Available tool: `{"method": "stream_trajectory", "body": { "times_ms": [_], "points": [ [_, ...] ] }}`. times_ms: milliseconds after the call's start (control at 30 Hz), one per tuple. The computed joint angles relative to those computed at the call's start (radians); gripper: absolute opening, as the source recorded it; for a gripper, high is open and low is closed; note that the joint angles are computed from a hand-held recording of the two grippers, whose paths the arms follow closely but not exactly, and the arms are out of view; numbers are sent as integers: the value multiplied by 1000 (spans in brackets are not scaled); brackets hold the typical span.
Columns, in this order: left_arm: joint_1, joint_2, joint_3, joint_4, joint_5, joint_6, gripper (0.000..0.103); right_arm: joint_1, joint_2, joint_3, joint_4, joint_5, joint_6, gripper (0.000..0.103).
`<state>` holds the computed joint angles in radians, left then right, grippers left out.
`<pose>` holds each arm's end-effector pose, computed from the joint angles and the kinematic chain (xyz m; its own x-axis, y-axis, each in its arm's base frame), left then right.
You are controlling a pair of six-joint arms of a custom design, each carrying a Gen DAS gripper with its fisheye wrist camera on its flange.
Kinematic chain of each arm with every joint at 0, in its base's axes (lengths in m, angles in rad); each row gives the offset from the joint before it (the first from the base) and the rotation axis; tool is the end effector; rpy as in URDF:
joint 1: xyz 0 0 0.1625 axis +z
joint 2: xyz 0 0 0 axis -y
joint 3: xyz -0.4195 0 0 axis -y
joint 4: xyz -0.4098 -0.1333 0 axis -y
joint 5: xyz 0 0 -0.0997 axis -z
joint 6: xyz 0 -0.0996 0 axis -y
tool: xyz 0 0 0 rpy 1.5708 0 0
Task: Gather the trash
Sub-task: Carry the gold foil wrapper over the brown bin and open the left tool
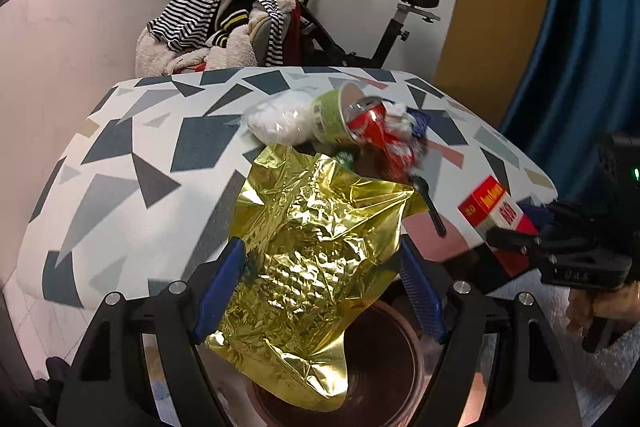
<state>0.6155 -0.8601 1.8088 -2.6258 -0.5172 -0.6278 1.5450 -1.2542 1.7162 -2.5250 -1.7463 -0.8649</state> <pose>-0.3767 -0.5357 0.1090 -0.7689 -0.0536 -0.6372 0.4452 0.6705 -0.5935 0.0996 -0.6344 0.3392 -0.6545 -0.6005 0.4595 -0.7327 0.6536 -0.1895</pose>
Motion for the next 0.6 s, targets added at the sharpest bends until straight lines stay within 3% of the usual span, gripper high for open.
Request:
{"method": "stream_trajectory", "body": {
  "times_ms": [467, 600],
  "points": [
    [-28, 33, 77, -9, -70, -57, 77, -17, -24, 39, 4, -3, 0, 59],
    [-13, 47, 69, -9, -103, -50, 87, -24, -28, 41, 7, 0, 5, 59]
  ]
}}
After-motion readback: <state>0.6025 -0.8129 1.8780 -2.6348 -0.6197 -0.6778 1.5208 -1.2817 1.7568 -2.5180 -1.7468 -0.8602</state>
